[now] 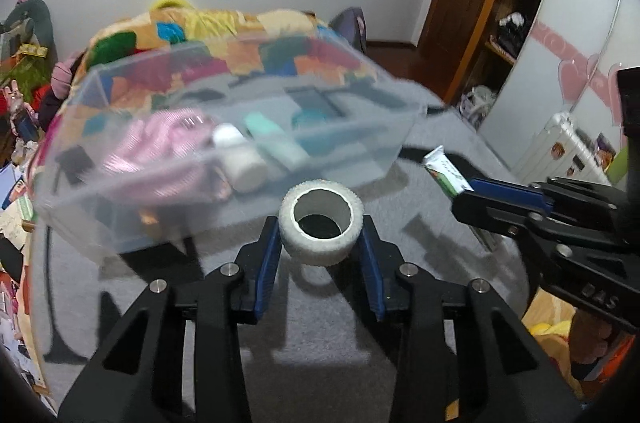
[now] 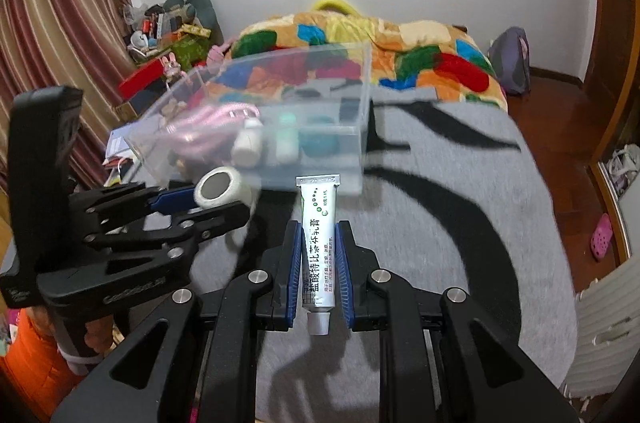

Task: Organize objects
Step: 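Lower the white tape into the box with the left tool while the right tool releases the toothpaste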

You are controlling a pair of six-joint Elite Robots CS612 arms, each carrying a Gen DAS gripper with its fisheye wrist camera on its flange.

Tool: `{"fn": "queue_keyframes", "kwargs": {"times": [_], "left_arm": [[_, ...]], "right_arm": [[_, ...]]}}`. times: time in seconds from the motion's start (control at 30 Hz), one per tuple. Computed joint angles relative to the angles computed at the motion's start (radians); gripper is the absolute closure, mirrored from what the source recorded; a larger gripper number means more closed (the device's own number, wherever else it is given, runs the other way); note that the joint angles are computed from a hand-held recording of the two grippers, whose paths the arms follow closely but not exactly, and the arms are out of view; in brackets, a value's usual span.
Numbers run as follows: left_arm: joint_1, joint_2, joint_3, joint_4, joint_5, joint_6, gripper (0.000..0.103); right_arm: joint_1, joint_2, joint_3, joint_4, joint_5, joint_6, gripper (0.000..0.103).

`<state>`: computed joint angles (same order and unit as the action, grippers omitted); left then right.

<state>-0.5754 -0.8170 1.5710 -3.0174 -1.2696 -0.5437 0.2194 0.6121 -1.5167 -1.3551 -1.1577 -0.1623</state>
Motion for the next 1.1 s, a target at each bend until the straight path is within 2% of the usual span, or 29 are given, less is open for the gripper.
{"fn": "queue_keyframes", "kwargs": {"times": [0.23,0.47,0.73,0.93,1.03,1.1], "left_arm": [[0.006,-0.044,0.034,-0.082,0.089,-0.001,0.065],[0.033,-0.057,0.028,-0.065,0.137,-0.018,0.065],[0.075,-0.028,-0.011,0.023,0.098,-0.071,0.065],[0.083,-0.011,-0.024,0.062,0.072,-0.083,0.065],[0.084,-0.009,-0.024,0.063,0.052,-0.082,0.061],[0.080,-0.013,-0.019,0.058,0.062,-0.079,0.052]], "right_arm": [[0.012,-0.041,0.062,-0.121,0.006,0.010,0.088],[0.036,-0.099,0.175,-0.214,0.007,0.024,0.088],[0.073,-0.154,0.316,-0.212,-0.034,-0.021,0.088],[0.089,-0.168,0.371,-0.175,-0.065,-0.062,0.087],[0.089,-0.166,0.369,-0.148,-0.062,-0.086,0.087],[0.086,-0.164,0.360,-0.140,-0.057,-0.090,0.086]]}}
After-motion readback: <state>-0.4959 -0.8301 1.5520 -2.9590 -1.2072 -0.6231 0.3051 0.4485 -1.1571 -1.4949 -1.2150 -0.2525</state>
